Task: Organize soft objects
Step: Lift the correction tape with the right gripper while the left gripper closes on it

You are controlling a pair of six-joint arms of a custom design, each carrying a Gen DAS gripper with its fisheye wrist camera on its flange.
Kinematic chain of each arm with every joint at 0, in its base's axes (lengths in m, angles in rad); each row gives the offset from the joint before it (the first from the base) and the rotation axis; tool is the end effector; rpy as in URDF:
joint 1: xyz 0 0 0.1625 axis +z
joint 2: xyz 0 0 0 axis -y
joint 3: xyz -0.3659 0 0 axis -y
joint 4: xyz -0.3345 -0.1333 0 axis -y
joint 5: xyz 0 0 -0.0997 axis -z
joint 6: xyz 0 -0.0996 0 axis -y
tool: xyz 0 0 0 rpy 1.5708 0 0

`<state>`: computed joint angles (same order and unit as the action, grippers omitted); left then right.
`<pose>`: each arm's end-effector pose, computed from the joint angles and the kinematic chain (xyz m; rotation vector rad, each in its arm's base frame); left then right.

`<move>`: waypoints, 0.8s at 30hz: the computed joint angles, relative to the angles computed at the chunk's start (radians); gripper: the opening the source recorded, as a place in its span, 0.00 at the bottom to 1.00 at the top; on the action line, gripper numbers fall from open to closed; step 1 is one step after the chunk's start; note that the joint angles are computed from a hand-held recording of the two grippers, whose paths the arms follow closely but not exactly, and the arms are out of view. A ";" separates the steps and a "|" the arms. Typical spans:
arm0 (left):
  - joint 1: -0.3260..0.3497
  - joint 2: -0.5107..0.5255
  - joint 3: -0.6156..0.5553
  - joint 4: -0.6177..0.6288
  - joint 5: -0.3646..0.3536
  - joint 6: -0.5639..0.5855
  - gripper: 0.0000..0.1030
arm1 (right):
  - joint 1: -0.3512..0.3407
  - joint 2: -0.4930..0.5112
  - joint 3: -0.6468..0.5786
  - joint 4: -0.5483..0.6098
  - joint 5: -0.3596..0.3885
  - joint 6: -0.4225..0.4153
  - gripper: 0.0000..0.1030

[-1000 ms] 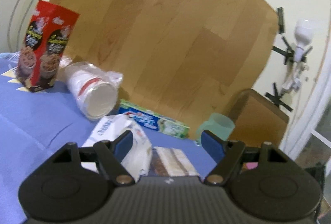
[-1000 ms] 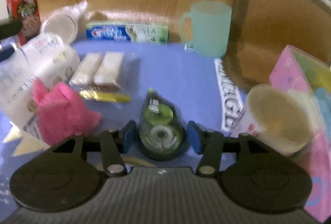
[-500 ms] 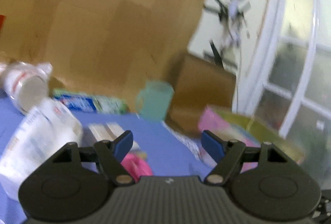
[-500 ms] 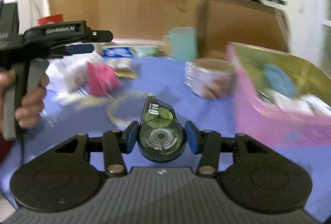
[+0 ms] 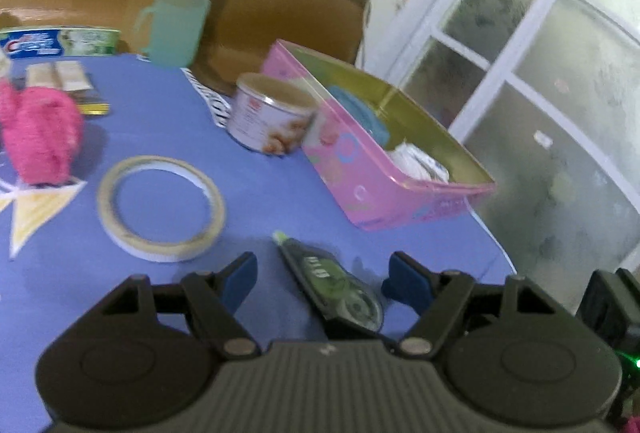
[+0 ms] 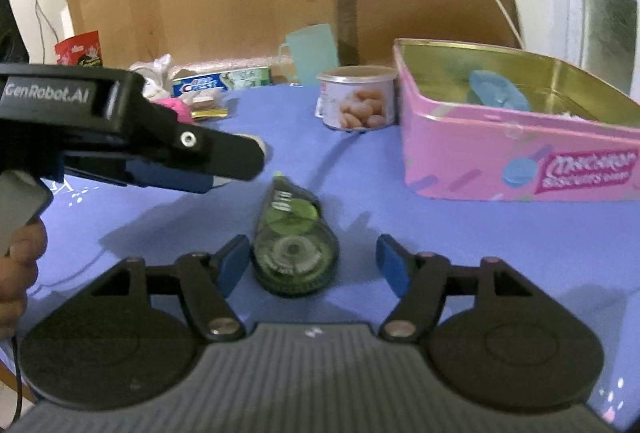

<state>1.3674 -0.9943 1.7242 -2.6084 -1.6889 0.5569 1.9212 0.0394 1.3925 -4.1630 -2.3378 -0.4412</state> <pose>0.0032 -0.5864 0.1822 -1.1540 -2.8129 0.4957 0.2379 -0.4640 -0.1204 0.2864 -2.0729 1.2875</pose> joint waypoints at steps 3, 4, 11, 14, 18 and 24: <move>-0.012 0.016 -0.016 0.041 0.003 -0.023 0.73 | -0.009 -0.011 0.037 -0.046 -0.004 0.019 0.70; -0.016 0.021 -0.023 0.055 0.005 -0.032 0.73 | -0.012 -0.014 0.043 -0.053 -0.005 0.026 0.70; -0.020 0.030 -0.023 0.052 0.011 -0.050 0.73 | -0.025 -0.017 0.057 -0.084 0.006 0.018 0.71; -0.007 0.024 -0.038 0.067 0.007 -0.084 0.73 | -0.027 -0.010 0.056 -0.099 0.009 -0.012 0.71; 0.010 0.012 -0.055 0.089 0.003 -0.103 0.73 | -0.033 0.004 0.052 -0.133 0.024 -0.047 0.71; 0.014 0.010 -0.064 0.125 0.008 -0.086 0.73 | -0.038 0.012 0.057 -0.164 0.044 -0.082 0.72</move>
